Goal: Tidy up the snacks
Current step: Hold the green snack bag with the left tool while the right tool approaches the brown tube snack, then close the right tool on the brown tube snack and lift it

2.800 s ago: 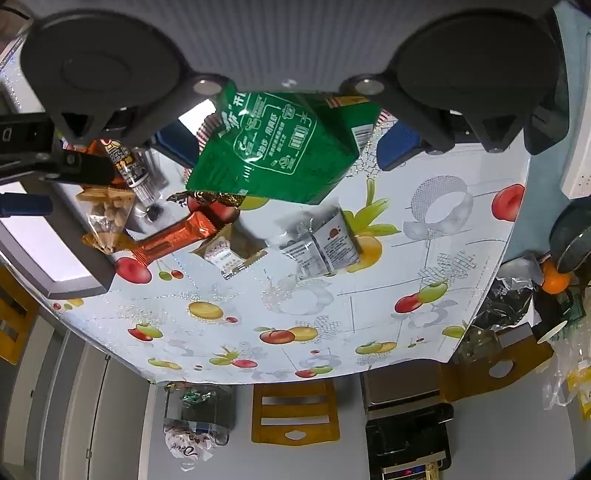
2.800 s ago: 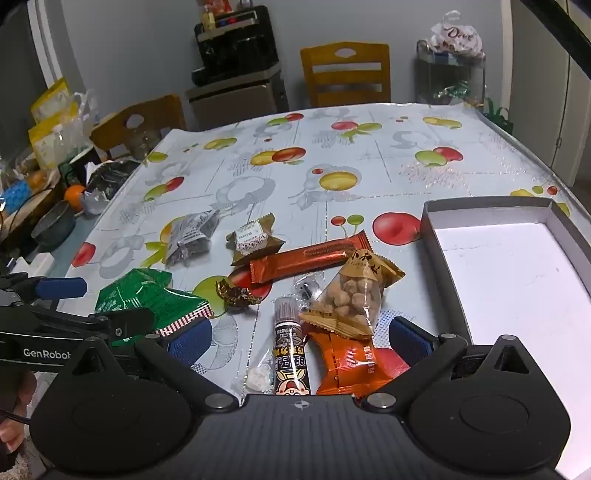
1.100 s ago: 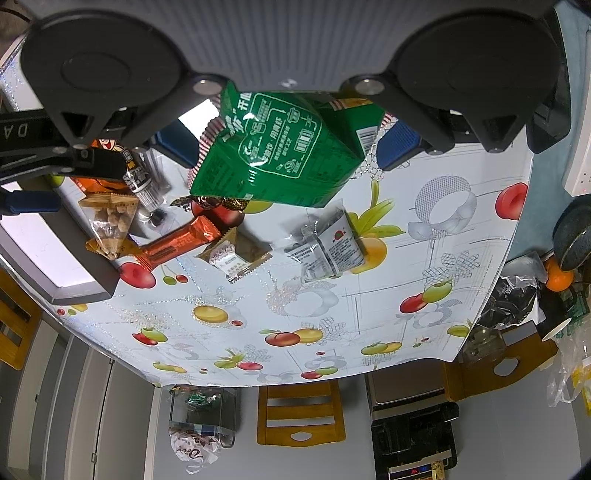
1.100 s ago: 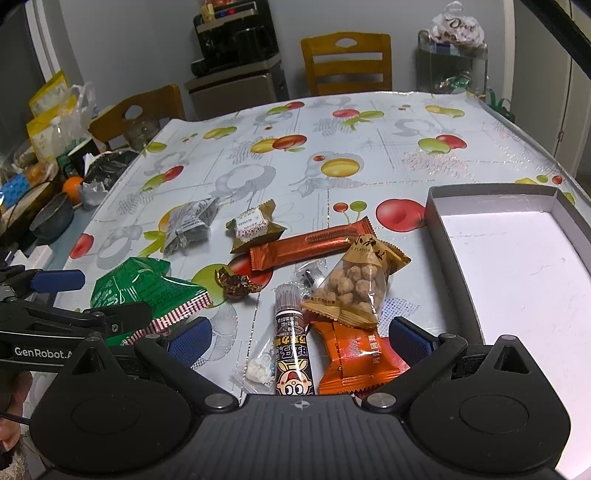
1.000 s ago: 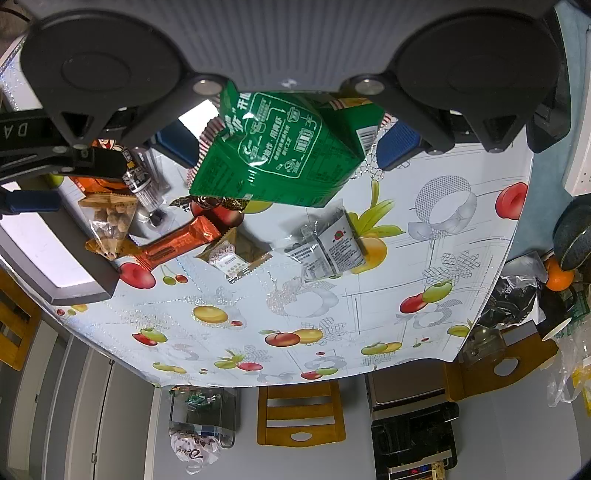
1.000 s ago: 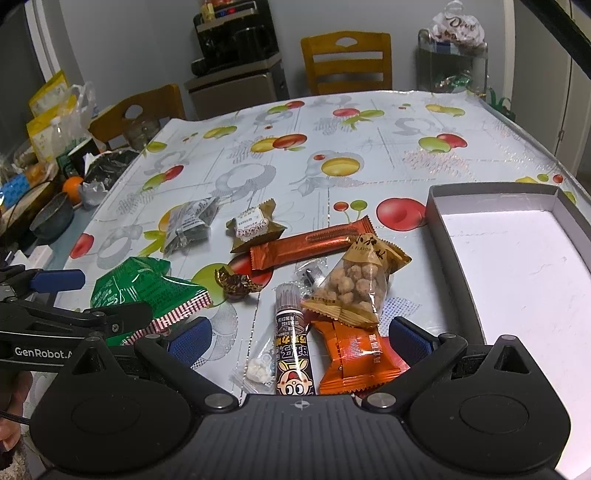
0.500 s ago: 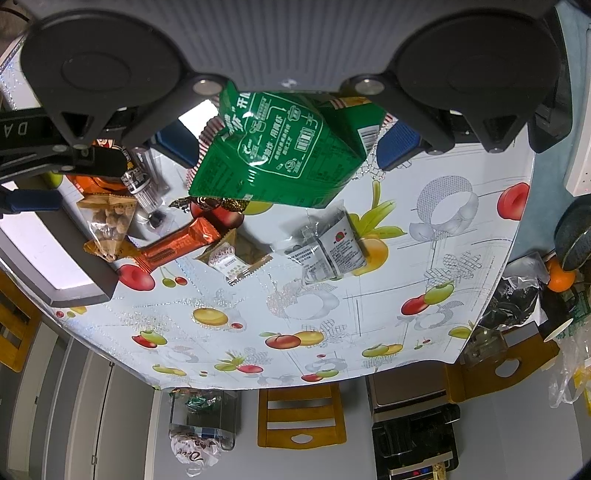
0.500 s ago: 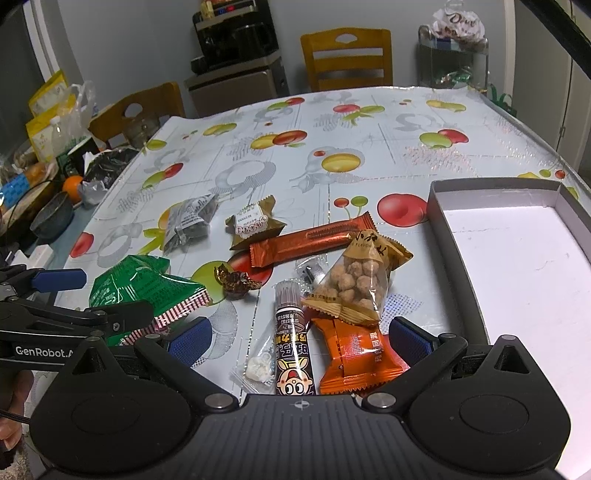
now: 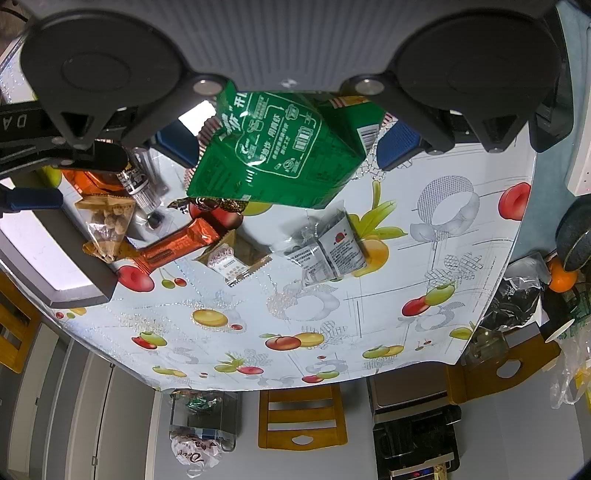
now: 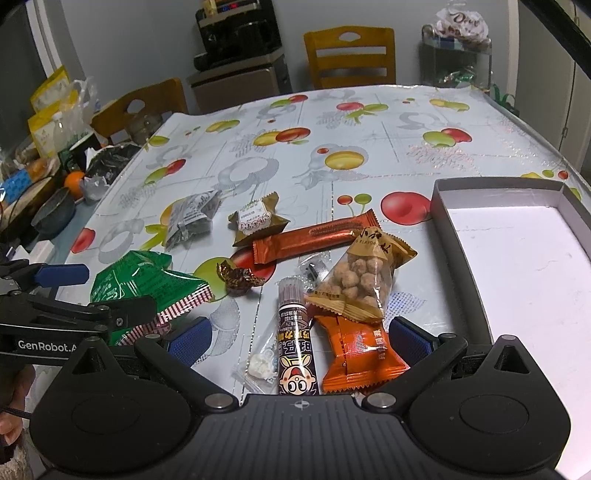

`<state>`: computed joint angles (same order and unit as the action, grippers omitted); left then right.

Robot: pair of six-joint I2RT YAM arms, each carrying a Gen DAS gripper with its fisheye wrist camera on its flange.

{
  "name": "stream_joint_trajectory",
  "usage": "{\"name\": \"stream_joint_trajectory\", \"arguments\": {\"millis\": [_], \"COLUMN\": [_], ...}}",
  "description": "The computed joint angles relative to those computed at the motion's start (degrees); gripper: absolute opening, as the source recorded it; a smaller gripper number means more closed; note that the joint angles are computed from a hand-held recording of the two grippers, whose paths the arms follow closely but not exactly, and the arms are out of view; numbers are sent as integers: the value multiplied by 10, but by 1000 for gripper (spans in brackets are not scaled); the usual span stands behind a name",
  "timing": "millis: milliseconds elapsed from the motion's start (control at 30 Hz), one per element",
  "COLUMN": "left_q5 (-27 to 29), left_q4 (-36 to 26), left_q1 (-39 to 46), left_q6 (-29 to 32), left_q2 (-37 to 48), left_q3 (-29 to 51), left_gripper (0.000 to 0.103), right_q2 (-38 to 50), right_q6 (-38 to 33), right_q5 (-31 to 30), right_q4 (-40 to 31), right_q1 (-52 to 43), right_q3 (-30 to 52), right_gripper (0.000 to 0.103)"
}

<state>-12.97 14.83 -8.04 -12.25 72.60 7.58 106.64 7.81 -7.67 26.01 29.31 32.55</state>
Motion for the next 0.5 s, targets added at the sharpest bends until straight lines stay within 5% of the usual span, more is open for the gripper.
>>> {"name": "stream_joint_trajectory", "arguments": {"millis": [333,500], "left_q5": [2,25], "left_q4": [21,77], "left_q1": [7,32], "left_q6": [11,49], "left_q2": [17,10], "left_q3": [-2,-35], "left_gripper": [103,103], "right_q2": [5,4], "right_q6": [-21,-49], "right_q5": [5,-10], "right_q4": [12,77], "right_q1": [9,6], "right_q3": [-11,-44], "right_gripper": [103,103]}}
